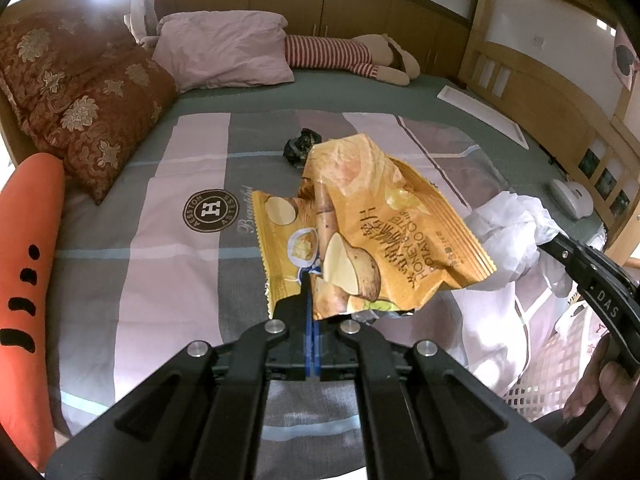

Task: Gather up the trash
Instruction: 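Lift the yellow chip bag and white tissue above the bed, then carry both items over the white bin and open both tools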

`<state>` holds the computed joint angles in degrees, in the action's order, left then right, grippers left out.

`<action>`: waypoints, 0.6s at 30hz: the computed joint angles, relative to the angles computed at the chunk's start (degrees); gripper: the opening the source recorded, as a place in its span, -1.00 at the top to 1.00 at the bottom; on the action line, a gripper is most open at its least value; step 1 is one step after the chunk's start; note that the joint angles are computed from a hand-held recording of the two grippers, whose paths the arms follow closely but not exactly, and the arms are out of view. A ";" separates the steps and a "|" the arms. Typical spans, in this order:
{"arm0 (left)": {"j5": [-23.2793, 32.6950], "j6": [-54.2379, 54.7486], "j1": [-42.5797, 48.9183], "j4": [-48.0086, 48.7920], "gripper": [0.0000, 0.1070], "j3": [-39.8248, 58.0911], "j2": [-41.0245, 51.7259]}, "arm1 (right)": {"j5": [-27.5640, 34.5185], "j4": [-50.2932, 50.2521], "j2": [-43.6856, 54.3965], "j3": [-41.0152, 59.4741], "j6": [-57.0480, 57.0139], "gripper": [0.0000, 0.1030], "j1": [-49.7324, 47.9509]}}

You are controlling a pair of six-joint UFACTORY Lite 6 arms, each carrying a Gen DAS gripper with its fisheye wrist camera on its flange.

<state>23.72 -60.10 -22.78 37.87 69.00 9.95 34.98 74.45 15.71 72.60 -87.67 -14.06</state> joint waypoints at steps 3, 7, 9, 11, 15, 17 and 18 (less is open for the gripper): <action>0.01 -0.41 -0.03 0.48 0.98 -0.05 0.12 | 0.62 0.54 -0.37 -0.32 -0.46 0.95 -0.59; -0.65 0.50 -0.09 -0.14 0.98 -0.17 0.27 | 4.32 2.92 -2.34 -1.50 -1.58 0.95 -3.97; -1.47 1.19 -0.47 -0.46 0.98 -0.52 0.01 | 7.78 3.68 -4.86 -3.11 -1.64 0.95 -7.97; -2.66 0.93 -1.49 0.70 0.98 -1.31 -0.79 | 14.66 3.01 -8.49 -5.39 -1.68 0.95 -16.59; -3.93 3.96 -4.67 -0.98 0.98 -0.73 -0.36 | 26.26 -1.41 -10.32 -4.07 -2.70 0.95 -35.79; -3.95 6.17 -7.67 -2.62 0.98 0.63 0.48 | 30.99 -4.28 -7.20 0.56 -2.65 0.95 -45.72; -3.87 6.81 -9.71 -2.90 0.98 1.93 1.19 | 31.94 -5.48 -5.58 2.56 -2.77 0.95 -49.01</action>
<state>19.86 -53.29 -32.49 34.97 70.93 11.14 66.92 68.97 10.12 75.16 -90.44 -63.08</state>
